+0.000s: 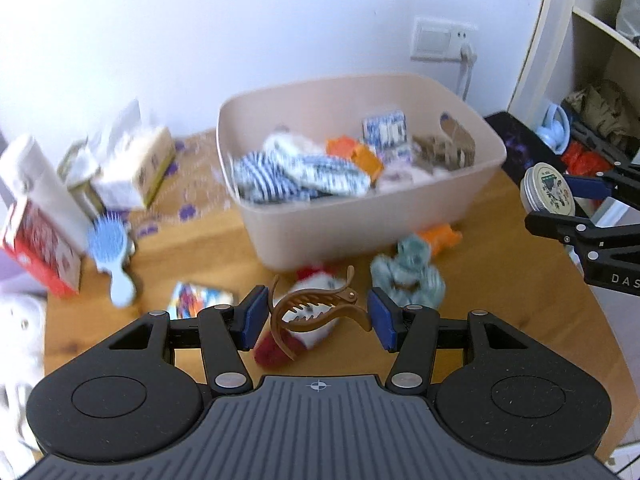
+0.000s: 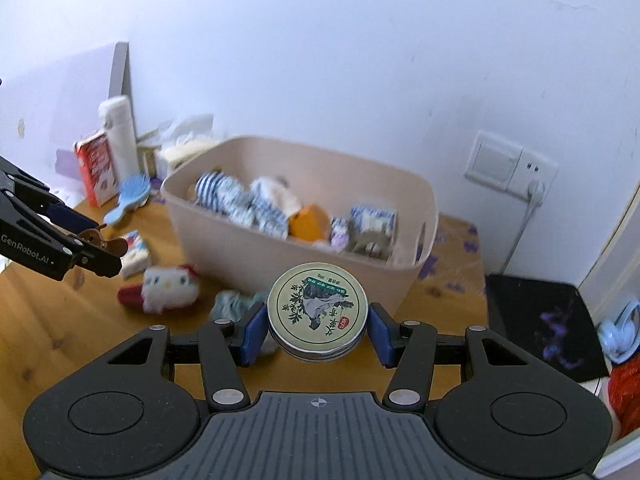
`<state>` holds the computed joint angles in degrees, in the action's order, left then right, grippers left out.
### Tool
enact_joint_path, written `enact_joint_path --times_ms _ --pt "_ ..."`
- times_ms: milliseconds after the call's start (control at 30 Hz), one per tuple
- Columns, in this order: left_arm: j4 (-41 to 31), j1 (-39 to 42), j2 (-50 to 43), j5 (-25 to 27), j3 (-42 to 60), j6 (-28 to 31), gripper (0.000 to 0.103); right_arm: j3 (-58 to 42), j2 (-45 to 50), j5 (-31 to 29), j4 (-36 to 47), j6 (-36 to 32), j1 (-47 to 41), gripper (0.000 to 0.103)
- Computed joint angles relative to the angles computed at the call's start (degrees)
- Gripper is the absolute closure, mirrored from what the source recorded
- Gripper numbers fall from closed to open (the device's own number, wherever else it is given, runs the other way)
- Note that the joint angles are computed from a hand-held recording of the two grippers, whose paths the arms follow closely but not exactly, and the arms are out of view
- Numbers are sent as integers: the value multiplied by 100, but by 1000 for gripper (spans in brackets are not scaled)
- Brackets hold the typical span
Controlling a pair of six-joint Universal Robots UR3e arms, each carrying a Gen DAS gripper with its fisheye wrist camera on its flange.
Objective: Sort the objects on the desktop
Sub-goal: 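Carry the hair clip and tin over the basket and open both tools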
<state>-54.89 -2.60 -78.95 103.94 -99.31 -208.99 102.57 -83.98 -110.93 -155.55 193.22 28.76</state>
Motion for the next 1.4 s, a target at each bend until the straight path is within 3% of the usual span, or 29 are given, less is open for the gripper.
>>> enact_joint_path --times_ms 400,600,867,1367,1400 --pt "364 846 -770 -174 918 1030 48 -820 420 255 -80 -997 -693 52" --pt "491 1070 -1493 -258 1505 1193 48 -1269 792 427 -92 -1348 -989 52" --pt "582 1100 -2383 -211 1979 962 48 -2246 1719 714 132 -1655 -1153 52" --pt "303 1158 -2602 -578 1957 1393 45 -3580 2660 1215 1272 -1722 -1158 52" --pt "270 1172 -2597 -622 1960 1376 42 -3611 2668 1194 1344 -1671 -1149 43"
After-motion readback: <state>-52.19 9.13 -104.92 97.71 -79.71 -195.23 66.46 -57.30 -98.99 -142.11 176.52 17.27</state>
